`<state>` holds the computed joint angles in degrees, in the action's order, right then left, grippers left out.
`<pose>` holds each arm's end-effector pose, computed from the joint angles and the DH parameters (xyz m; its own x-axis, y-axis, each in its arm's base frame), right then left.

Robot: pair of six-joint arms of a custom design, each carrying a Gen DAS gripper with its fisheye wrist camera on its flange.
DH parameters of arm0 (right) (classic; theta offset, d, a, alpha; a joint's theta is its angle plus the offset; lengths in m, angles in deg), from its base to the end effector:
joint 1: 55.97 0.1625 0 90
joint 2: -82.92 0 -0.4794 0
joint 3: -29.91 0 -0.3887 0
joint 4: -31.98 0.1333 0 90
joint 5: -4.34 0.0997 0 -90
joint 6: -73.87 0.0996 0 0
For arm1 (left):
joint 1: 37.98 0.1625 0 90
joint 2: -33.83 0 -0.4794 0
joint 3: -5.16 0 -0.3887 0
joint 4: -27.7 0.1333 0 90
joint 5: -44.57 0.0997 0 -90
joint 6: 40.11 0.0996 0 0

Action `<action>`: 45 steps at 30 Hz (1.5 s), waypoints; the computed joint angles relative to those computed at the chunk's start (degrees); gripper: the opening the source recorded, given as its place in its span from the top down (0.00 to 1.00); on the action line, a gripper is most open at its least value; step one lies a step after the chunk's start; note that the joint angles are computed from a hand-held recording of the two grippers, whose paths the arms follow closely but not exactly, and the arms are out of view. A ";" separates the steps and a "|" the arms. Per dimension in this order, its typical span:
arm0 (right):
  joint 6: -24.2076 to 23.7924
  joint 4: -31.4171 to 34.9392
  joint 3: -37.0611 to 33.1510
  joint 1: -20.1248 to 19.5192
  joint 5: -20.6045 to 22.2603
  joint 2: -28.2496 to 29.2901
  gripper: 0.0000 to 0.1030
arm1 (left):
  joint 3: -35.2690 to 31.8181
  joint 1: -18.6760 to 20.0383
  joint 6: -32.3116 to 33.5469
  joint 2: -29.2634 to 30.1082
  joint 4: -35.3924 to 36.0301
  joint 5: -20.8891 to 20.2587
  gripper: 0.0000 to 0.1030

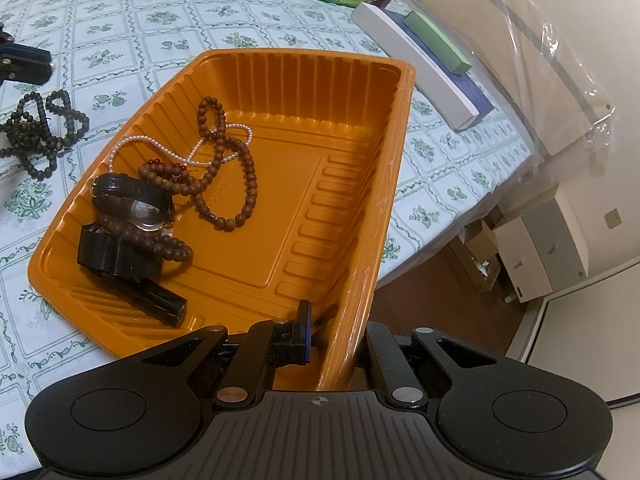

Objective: Organize jewelry

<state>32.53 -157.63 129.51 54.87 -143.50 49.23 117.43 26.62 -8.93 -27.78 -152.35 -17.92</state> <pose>0.2841 -0.6087 0.0848 -0.3035 -0.3262 0.8953 -0.6612 0.7486 0.0486 -0.0986 -0.6256 0.2786 -0.6214 0.4604 -0.6340 0.7635 0.5374 -0.3581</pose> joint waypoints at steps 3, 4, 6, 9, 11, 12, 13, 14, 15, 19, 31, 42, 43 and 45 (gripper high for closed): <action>0.03 0.05 0.03 -0.05 0.11 -0.04 0.94 | -0.50 -0.98 -0.05 0.95 0.62 -1.81 0.91; 0.03 0.05 0.03 -0.05 0.11 -0.04 0.95 | -0.82 -1.30 -0.16 1.38 1.01 -2.63 0.91; 0.10 -0.01 0.06 -0.07 0.18 -0.04 0.94 | -1.36 -1.90 -0.25 2.29 1.56 -4.14 0.91; 0.11 -0.07 0.11 -0.09 0.24 -0.07 0.94 | -2.01 -2.79 -0.19 3.69 2.30 -5.93 0.91; 0.11 -0.07 0.11 -0.09 0.24 -0.07 0.94 | -2.21 -3.32 0.00 4.59 2.66 -6.64 0.91; 0.11 -0.07 0.11 -0.09 0.24 -0.07 0.94 | -2.28 -3.60 0.12 5.05 2.83 -6.88 0.91; 0.09 -0.09 0.13 -0.08 0.25 -0.07 0.94 | -2.30 -3.75 0.28 5.41 2.84 -6.97 0.91; 0.11 -0.14 0.17 -0.11 0.33 -0.10 0.94 | -2.46 -3.84 0.36 5.79 3.07 -7.18 0.91; 0.10 -0.20 0.21 -0.12 0.39 -0.12 0.94 | -2.53 -3.95 0.21 6.12 3.33 -7.37 0.91; 0.24 -0.26 0.32 -0.20 0.63 -0.20 0.94 | -2.69 -4.25 0.18 6.97 3.92 -7.74 0.91; 1.00 -0.37 0.59 -0.31 0.89 -0.26 0.94 | 2.41 -3.59 2.07 3.41 -1.21 -4.61 0.76; 0.76 -0.62 0.48 -0.24 0.66 -0.12 0.95 | 10.36 -0.15 -0.71 -5.53 -7.46 6.25 0.75; 0.72 -0.64 0.45 -0.24 0.61 -0.10 0.94 | 10.81 0.20 -1.03 -6.12 -7.49 7.18 0.75; 0.68 -0.76 0.53 -0.21 0.55 -0.10 0.94 | 11.69 0.86 -2.37 -7.07 -7.06 8.58 0.75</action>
